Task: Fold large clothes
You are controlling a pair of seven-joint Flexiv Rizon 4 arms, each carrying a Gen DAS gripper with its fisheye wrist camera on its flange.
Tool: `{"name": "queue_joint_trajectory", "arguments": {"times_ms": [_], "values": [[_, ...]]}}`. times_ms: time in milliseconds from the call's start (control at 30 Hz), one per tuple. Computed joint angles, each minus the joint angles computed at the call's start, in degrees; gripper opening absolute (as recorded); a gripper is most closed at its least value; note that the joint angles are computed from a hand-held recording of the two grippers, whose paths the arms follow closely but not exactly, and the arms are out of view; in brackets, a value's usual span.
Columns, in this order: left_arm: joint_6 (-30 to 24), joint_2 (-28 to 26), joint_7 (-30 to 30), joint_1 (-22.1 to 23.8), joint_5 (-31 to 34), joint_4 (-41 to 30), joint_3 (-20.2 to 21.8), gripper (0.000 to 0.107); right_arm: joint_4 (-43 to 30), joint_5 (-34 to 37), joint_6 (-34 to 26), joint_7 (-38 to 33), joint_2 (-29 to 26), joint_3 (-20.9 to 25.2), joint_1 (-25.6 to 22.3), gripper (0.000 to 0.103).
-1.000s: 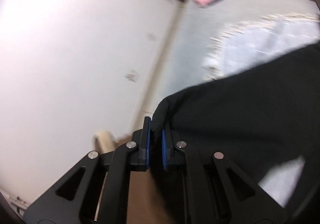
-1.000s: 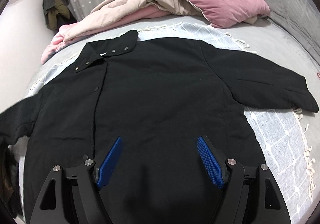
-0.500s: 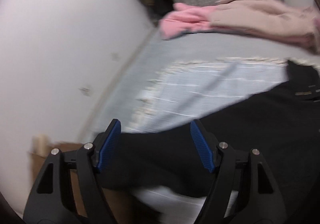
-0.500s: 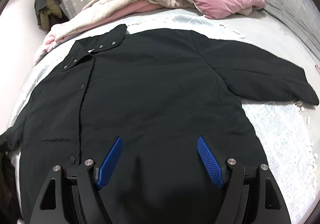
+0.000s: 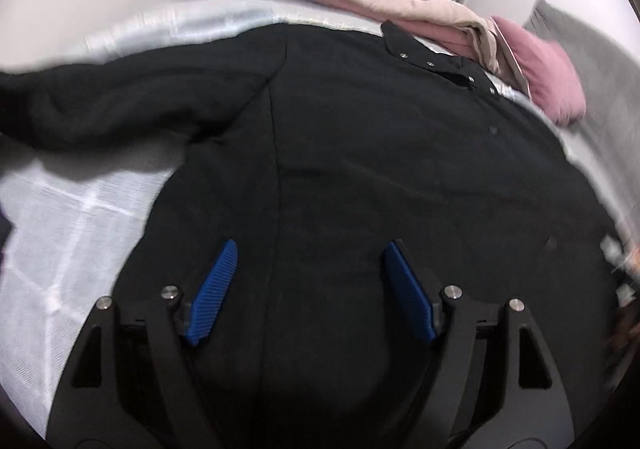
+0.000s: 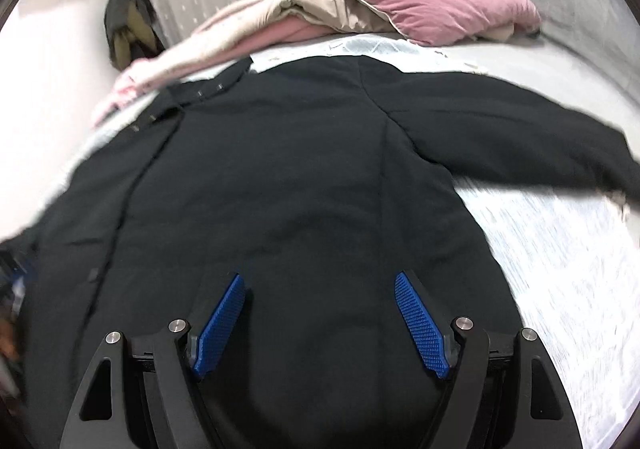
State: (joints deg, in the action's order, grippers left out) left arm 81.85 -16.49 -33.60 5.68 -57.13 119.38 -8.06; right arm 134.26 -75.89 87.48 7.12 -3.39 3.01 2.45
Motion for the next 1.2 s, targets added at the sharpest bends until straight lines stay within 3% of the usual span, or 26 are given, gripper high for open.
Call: {"name": "queue_joint_trajectory", "arguments": {"times_ms": [100,167,267,333,367,433,533,600,767,967,1100,1200], "values": [[-4.4,1.7,-14.2,-3.8,19.3,0.3,9.0,0.084,4.1,-5.9,6.4,4.6,3.3,-1.2,-4.2,0.079],[-4.7,3.8,-16.6,-3.7,22.9,1.9,9.5,0.084,7.2,-0.2,5.2,0.4,6.2,0.2,-5.0,0.079],[-9.6,5.0,-26.7,-4.7,34.2,-0.7,12.7,0.084,10.1,2.6,6.9,-0.1,9.5,1.6,-7.9,0.079],[-11.0,5.4,-28.7,-3.7,33.7,-2.0,11.1,0.087,10.7,15.0,1.2,-6.6,11.5,2.6,-5.0,0.080],[-11.5,5.7,-28.7,-3.0,31.9,-2.4,10.0,0.097,10.4,20.7,-0.8,-9.6,11.8,2.7,-3.5,0.080],[-11.4,6.3,-26.6,-1.9,25.9,-1.8,7.5,0.103,10.0,30.3,-1.2,-14.6,12.2,1.9,-1.9,0.080],[-12.6,5.8,-21.6,-1.4,19.0,-1.7,5.7,0.103,8.5,40.4,-2.5,-21.5,12.2,0.2,-0.5,0.080],[-11.4,5.3,-21.8,-1.9,19.0,-1.1,6.3,0.103,6.5,43.6,-5.7,-23.5,11.8,-0.4,-1.7,0.080],[-13.5,4.8,-22.0,-1.1,16.1,-1.5,6.3,0.103,2.7,45.2,-13.3,-22.0,9.6,-0.7,-7.8,0.080],[-12.9,4.4,-22.2,-1.1,16.5,-1.6,7.0,0.103,1.0,43.2,-11.6,-13.9,5.2,-2.7,-12.6,0.080],[-14.9,3.7,-21.9,-0.3,15.9,-2.2,6.8,0.103,-1.1,36.2,-8.8,-4.6,1.3,-5.4,-13.7,0.079],[-16.5,3.4,-21.7,0.2,14.9,-2.7,6.7,0.103,-2.8,35.2,-8.9,-2.8,-0.1,-6.6,-13.4,0.069]]}}
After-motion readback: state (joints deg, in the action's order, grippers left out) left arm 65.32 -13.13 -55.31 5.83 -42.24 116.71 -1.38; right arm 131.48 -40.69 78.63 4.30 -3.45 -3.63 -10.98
